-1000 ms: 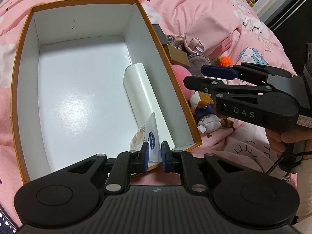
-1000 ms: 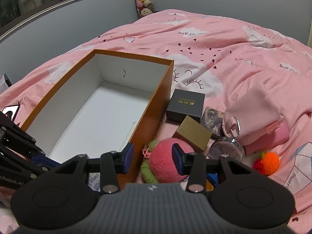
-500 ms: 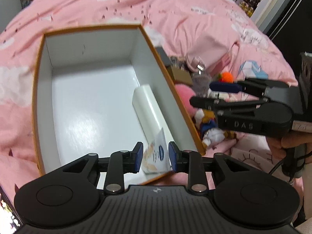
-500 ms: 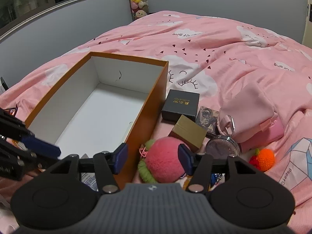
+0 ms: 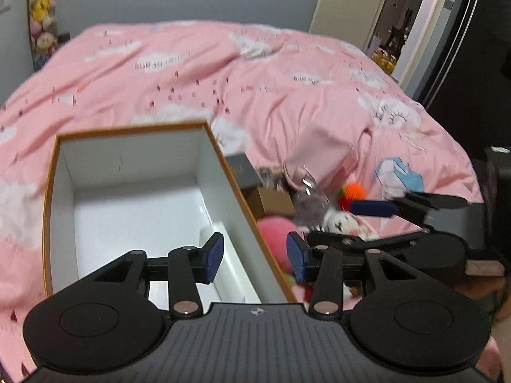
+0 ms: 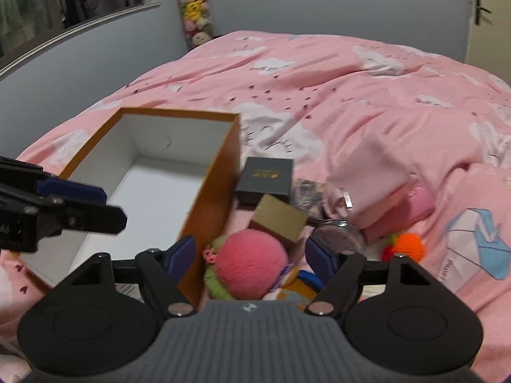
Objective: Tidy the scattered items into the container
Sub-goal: 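Move the left gripper toward the Donald Duck plush in the pile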
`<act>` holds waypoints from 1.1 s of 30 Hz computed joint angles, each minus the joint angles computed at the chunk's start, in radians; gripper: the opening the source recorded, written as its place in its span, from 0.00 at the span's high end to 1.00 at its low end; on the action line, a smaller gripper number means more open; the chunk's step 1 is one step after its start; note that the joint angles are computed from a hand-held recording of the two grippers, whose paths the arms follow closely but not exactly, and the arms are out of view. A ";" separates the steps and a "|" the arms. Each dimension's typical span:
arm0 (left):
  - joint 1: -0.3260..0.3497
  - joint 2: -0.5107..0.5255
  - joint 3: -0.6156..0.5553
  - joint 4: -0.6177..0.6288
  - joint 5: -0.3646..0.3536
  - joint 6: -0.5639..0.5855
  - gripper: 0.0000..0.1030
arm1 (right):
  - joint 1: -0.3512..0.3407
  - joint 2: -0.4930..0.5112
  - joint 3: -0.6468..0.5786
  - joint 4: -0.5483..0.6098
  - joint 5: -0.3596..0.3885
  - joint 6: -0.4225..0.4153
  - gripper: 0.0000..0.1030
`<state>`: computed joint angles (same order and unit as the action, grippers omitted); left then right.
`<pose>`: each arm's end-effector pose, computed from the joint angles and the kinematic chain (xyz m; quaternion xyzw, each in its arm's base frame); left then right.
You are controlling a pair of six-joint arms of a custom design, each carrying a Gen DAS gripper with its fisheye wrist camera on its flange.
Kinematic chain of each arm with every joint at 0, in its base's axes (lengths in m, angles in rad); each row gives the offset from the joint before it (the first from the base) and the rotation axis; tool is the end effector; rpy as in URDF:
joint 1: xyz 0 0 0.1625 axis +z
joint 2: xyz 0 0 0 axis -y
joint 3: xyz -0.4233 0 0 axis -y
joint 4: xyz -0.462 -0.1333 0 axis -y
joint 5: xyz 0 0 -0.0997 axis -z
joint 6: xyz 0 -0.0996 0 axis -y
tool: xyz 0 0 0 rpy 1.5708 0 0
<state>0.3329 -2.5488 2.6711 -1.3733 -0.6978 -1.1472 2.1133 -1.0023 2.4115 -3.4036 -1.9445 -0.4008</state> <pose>-0.1035 -0.2576 0.2505 0.1078 0.8907 -0.3346 0.2882 0.3057 -0.3193 0.0197 0.4017 -0.8735 0.2189 0.1665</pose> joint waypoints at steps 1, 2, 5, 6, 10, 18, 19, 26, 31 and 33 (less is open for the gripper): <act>-0.001 0.015 0.005 -0.011 0.018 0.006 0.51 | -0.001 0.000 0.004 -0.018 -0.011 0.004 0.24; 0.004 0.034 0.011 -0.038 0.036 0.027 0.51 | -0.002 -0.001 0.008 -0.034 -0.022 0.009 0.24; 0.020 0.084 0.033 -0.142 0.081 0.099 0.51 | -0.011 -0.012 0.016 -0.051 -0.062 0.043 0.23; 0.026 0.100 0.037 -0.170 0.087 0.119 0.51 | -0.013 -0.013 0.018 -0.054 -0.078 0.052 0.23; 0.056 0.167 0.054 -0.324 0.092 0.211 0.51 | -0.012 0.001 0.028 -0.115 -0.156 0.053 0.23; 0.150 0.323 0.043 -0.597 0.006 0.362 0.49 | -0.054 -0.049 0.059 -0.090 -0.169 0.106 0.23; 0.161 0.341 0.040 -0.618 -0.005 0.384 0.49 | -0.056 -0.054 0.061 -0.088 -0.185 0.110 0.23; 0.225 0.392 0.036 -0.732 -0.090 0.478 0.49 | -0.090 -0.108 0.098 -0.070 -0.216 0.135 0.27; 0.242 0.447 0.022 -0.743 -0.111 0.522 0.49 | -0.103 -0.105 0.108 -0.083 -0.214 0.107 0.35; 0.253 0.470 0.013 -0.741 -0.126 0.528 0.50 | -0.112 -0.112 0.108 -0.065 -0.193 0.107 0.37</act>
